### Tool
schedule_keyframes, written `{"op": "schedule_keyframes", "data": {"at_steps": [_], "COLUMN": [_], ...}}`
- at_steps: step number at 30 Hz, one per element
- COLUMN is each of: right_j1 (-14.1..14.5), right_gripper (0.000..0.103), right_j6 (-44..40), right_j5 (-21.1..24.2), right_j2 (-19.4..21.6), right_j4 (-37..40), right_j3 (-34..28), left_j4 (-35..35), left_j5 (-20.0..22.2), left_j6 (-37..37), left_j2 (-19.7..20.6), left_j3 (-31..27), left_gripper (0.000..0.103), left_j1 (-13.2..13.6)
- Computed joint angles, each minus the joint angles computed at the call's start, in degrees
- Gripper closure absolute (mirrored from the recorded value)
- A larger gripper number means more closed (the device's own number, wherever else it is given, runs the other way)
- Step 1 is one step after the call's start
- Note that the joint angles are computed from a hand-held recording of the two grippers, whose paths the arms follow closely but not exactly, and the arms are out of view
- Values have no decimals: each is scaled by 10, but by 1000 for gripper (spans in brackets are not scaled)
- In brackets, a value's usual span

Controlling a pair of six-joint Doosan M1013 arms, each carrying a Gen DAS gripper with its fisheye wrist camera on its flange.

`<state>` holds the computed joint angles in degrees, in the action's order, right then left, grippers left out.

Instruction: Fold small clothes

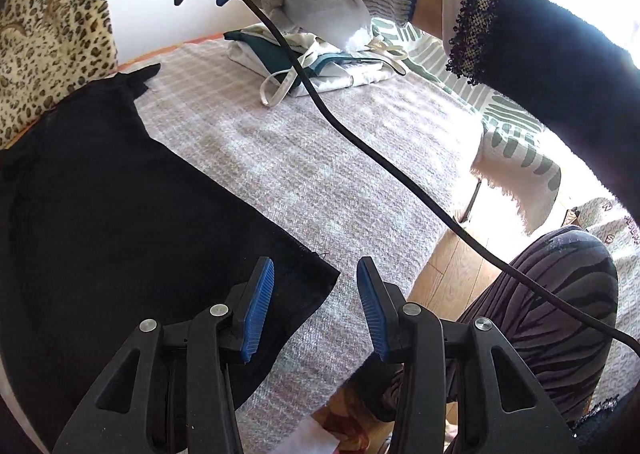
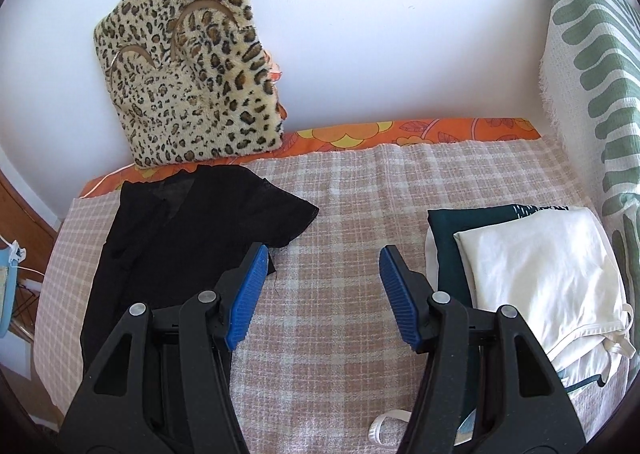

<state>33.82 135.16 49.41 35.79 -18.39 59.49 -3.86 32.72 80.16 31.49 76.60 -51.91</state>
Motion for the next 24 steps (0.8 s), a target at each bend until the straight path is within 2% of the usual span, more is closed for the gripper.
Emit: {"op": "schedule_keyframes", "data": {"at_steps": [1, 5, 11, 13, 15, 16, 18, 24], "right_j1": [-2, -11, -22, -26, -29, -30, -32, -36], "right_gripper": [42, 42, 42, 42, 42, 42, 42, 42], "right_j6": [-4, -32, -68, -80, -92, -96, -100, -94], "right_j5": [-3, -11, -15, -8, 3, 9, 21, 58], "right_j2": [1, 10, 41, 57, 77, 87, 106, 156], "right_j4": [7, 33, 85, 104, 119, 123, 130, 125], "right_j3": [0, -7, -41, -62, -88, -101, -127, -185], "left_j4": [0, 9, 49, 41, 60, 47, 5, -107], "left_j5": [10, 49, 39, 21, 14, 8, 1, -7], "left_j6": [0, -10, -46, -42, -51, -38, -14, 28], "left_j2": [6, 25, 24, 22, 21, 21, 21, 19], "left_j3": [-7, -29, -24, -17, -15, -13, -12, -6], "left_gripper": [55, 54, 54, 61, 76, 84, 93, 97], "left_j1": [-1, -2, -2, 0, 0, 2, 9, 27]}}
